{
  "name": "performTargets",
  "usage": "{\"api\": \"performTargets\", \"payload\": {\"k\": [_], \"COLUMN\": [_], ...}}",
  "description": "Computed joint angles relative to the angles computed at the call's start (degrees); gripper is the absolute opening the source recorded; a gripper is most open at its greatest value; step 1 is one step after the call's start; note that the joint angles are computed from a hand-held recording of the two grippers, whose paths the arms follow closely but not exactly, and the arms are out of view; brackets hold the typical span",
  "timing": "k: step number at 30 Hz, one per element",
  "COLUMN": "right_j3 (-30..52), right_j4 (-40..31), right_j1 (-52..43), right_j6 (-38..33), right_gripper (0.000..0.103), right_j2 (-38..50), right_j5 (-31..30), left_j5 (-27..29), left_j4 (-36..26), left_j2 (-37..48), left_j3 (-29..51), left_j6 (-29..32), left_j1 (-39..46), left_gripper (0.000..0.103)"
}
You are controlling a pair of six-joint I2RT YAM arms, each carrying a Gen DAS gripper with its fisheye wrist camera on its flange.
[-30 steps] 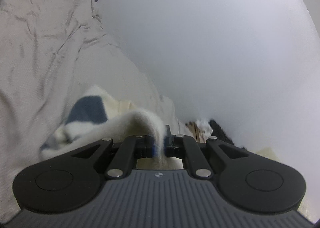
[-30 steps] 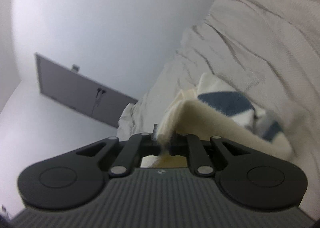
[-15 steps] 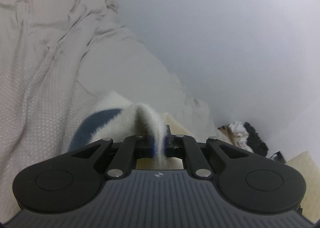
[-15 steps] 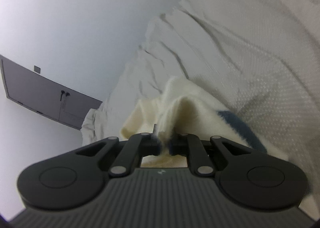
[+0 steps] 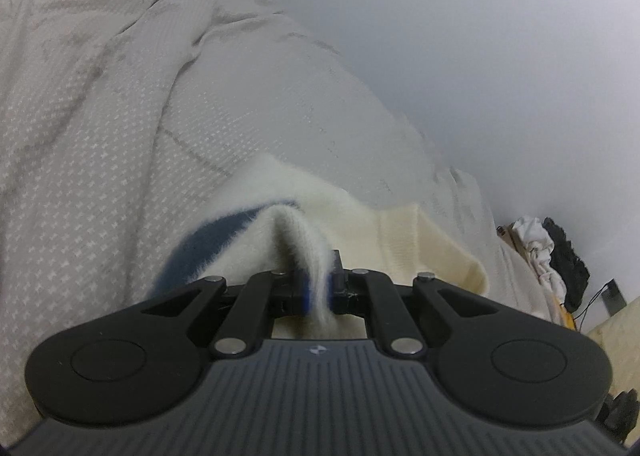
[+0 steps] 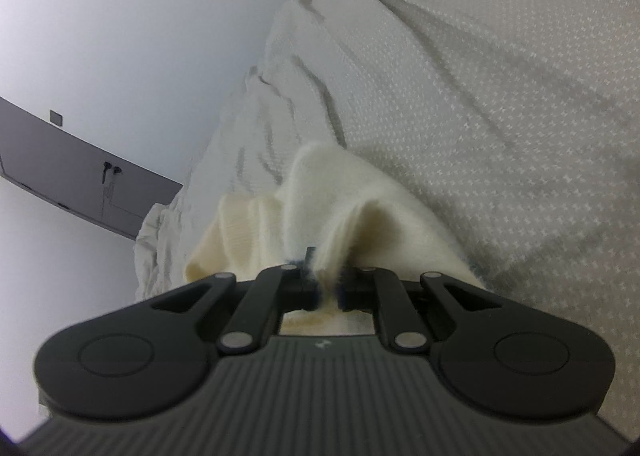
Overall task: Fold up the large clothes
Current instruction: 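Lift the sweater side with both grippers and fold it toward the collar, then open both grippers and release the folded sweater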
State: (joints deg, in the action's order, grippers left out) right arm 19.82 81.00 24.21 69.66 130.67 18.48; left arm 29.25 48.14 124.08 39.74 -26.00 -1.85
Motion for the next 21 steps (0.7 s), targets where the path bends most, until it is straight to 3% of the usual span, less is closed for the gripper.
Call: {"api": "performTargets", "payload": {"k": [5, 6, 8, 9, 10, 12, 14, 16, 18, 21], "right_j3": [-2.09, -2.58, -2.76, -2.63, -2.65, -3.15, -3.48, -4.09, -2.52, 0.99], "right_j4": [1.63, 0.73, -4.55, -7.83, -10.19, -14.39, -15.98, -19.78, -28.37, -35.63], "right_j1": [0.54, 1.16, 2.38, 3.14, 3.87, 6.74, 10.35, 15.30, 21.03, 28.35], "right_j6": [-0.30, -0.63, -3.41, -5.02, -5.74, -5.26, -6.06, -8.52, -9.76, -10.53], "right_gripper": [0.013, 0.015, 0.020, 0.027, 0.032, 0.060, 0.075, 0.077, 0.077, 0.077], "right_j2": [-0.76, -1.94, -6.26, -8.74, -10.63, -14.76, -17.80, -22.47, -27.32, -28.38], "right_j5": [0.41, 0.79, 1.12, 1.42, 1.78, 3.84, 6.87, 11.56, 17.32, 23.78], "left_j5": [-1.35, -1.55, -1.76, -1.52, -1.56, -0.54, -0.24, -1.24, -1.46, -3.16], "left_j4": [-0.49, -1.10, -2.67, -3.02, -2.13, -1.91, -3.15, -3.95, -5.13, -5.34], "left_j2": [-4.51, -5.96, -10.20, -12.31, -14.38, -18.44, -23.13, -27.52, -30.92, -34.21], "left_j3": [-3.68, -4.70, -7.94, -9.77, -12.14, -15.98, -19.29, -22.45, -24.54, -27.38], "left_j6": [4.48, 5.48, 8.66, 9.97, 10.75, 12.51, 14.54, 15.79, 17.13, 18.19], "left_j1": [-1.40, -1.72, -2.43, -2.48, -2.68, -2.76, -3.12, -4.11, -4.98, -6.74], "left_gripper": [0.010, 0.014, 0.041, 0.064, 0.069, 0.069, 0.069, 0.069, 0.069, 0.069]}}
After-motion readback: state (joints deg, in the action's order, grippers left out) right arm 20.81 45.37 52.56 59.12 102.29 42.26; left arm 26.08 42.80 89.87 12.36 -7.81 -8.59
